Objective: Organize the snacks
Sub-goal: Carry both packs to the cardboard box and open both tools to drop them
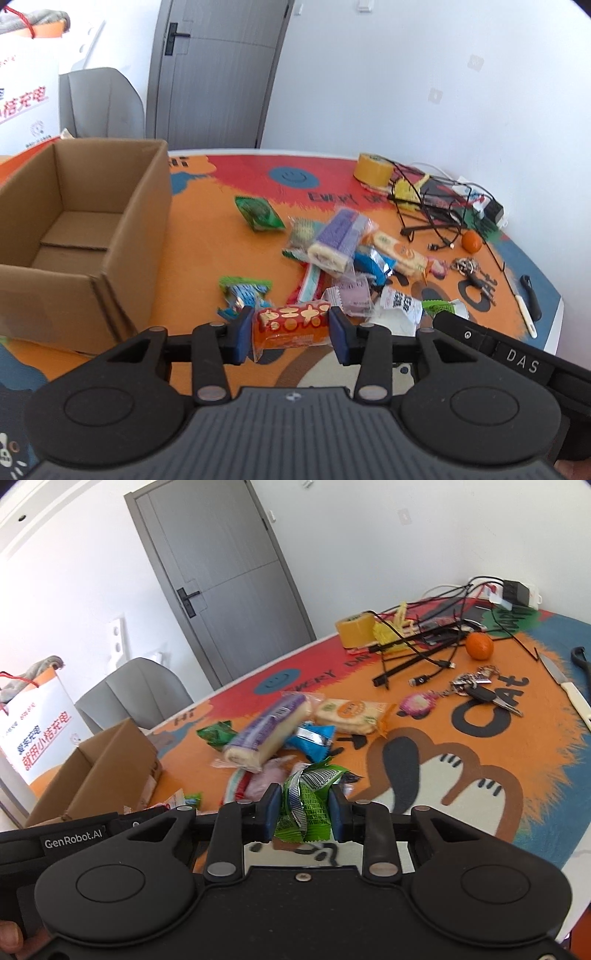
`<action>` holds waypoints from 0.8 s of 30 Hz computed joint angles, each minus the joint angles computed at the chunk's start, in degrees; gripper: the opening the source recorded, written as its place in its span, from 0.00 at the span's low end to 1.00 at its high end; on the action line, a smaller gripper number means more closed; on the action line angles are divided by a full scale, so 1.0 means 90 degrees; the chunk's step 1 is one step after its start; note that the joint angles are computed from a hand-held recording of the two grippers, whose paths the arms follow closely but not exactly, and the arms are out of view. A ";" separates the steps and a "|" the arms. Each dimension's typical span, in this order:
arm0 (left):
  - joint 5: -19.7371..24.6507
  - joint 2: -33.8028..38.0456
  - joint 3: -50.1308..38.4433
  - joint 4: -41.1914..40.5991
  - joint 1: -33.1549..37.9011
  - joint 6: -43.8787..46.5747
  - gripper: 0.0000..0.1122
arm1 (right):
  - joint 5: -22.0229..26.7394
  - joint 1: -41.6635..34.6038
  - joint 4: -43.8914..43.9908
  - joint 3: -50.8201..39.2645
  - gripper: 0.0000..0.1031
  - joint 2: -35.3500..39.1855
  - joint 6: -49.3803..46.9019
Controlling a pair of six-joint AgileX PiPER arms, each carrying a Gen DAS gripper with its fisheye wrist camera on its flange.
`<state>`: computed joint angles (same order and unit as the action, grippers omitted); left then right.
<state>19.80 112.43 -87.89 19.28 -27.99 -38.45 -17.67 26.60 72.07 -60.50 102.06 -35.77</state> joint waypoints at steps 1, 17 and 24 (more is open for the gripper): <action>-0.0036 -0.0071 0.0065 0.0092 0.0013 -0.0086 0.37 | -0.0026 0.0041 0.0008 -0.0017 0.28 -0.0012 -0.0013; -0.0487 -0.0969 0.0855 0.1069 0.0530 -0.1064 0.37 | -0.0176 0.0589 0.0749 -0.0799 0.28 0.0173 -0.1041; -0.0735 -0.1285 0.1166 0.1314 0.0838 -0.1363 0.37 | -0.0166 0.0816 0.1296 -0.1338 0.28 0.0433 -0.1711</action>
